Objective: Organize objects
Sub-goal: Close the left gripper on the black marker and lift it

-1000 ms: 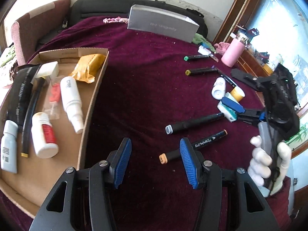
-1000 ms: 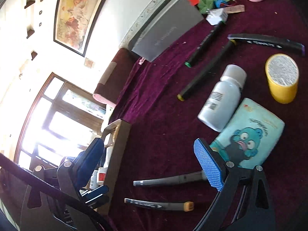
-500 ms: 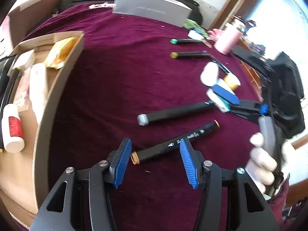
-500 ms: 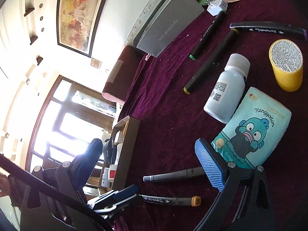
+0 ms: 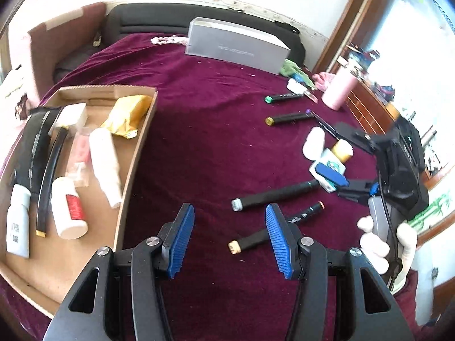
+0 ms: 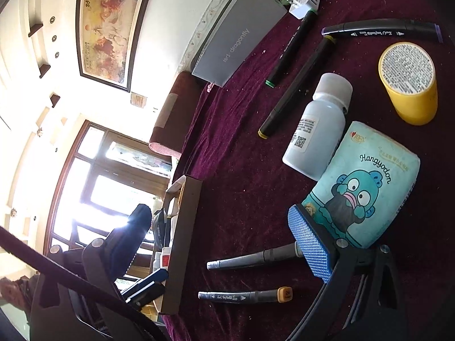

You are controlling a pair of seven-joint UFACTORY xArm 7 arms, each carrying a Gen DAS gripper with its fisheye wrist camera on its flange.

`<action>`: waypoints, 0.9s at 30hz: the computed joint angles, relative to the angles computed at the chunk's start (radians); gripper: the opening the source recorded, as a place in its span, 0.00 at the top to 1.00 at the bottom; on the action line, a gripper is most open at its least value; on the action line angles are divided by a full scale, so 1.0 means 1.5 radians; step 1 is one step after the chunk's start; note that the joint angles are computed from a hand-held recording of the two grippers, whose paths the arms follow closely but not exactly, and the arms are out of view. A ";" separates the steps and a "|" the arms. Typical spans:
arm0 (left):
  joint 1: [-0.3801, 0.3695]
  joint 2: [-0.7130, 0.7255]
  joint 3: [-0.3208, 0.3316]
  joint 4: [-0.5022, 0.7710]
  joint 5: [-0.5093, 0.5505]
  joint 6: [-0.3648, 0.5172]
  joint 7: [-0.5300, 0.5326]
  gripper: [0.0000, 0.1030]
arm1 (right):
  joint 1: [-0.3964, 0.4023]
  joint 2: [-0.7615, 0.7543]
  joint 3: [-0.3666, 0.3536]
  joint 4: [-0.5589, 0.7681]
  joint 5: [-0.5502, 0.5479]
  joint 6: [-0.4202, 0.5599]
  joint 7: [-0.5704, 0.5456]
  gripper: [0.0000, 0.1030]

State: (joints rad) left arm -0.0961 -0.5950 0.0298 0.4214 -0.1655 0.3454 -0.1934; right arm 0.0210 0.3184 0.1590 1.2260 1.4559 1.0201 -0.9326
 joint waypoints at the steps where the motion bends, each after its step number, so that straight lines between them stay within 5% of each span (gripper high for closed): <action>1: 0.003 -0.001 0.003 -0.002 -0.001 0.000 0.000 0.55 | 0.000 -0.001 0.000 -0.001 0.000 -0.001 -0.001 0.05; 8: -0.022 0.016 0.028 0.031 -0.001 0.012 0.060 0.55 | -0.002 -0.006 -0.002 -0.005 0.009 -0.005 -0.002 0.05; 11: 0.000 0.047 -0.006 0.070 0.038 0.022 0.078 0.55 | -0.006 -0.026 -0.002 -0.018 0.031 0.002 -0.031 0.05; 16: 0.037 0.124 -0.059 0.113 0.121 0.001 0.084 0.55 | 0.024 -0.075 -0.014 -0.051 0.044 -0.089 -0.075 0.04; 21: 0.008 0.218 -0.045 0.159 0.119 -0.023 0.137 0.55 | 0.027 -0.056 -0.018 -0.032 0.030 -0.075 -0.051 0.04; 27: 0.024 0.299 -0.067 0.196 0.208 -0.038 0.147 0.55 | 0.027 -0.058 -0.015 -0.030 0.024 -0.074 -0.059 0.03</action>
State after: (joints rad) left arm -0.0608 -0.1470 -0.0714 0.7149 0.1460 0.2882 0.0266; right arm 0.0614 0.2320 0.1371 1.1808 1.4918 0.9090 -1.0217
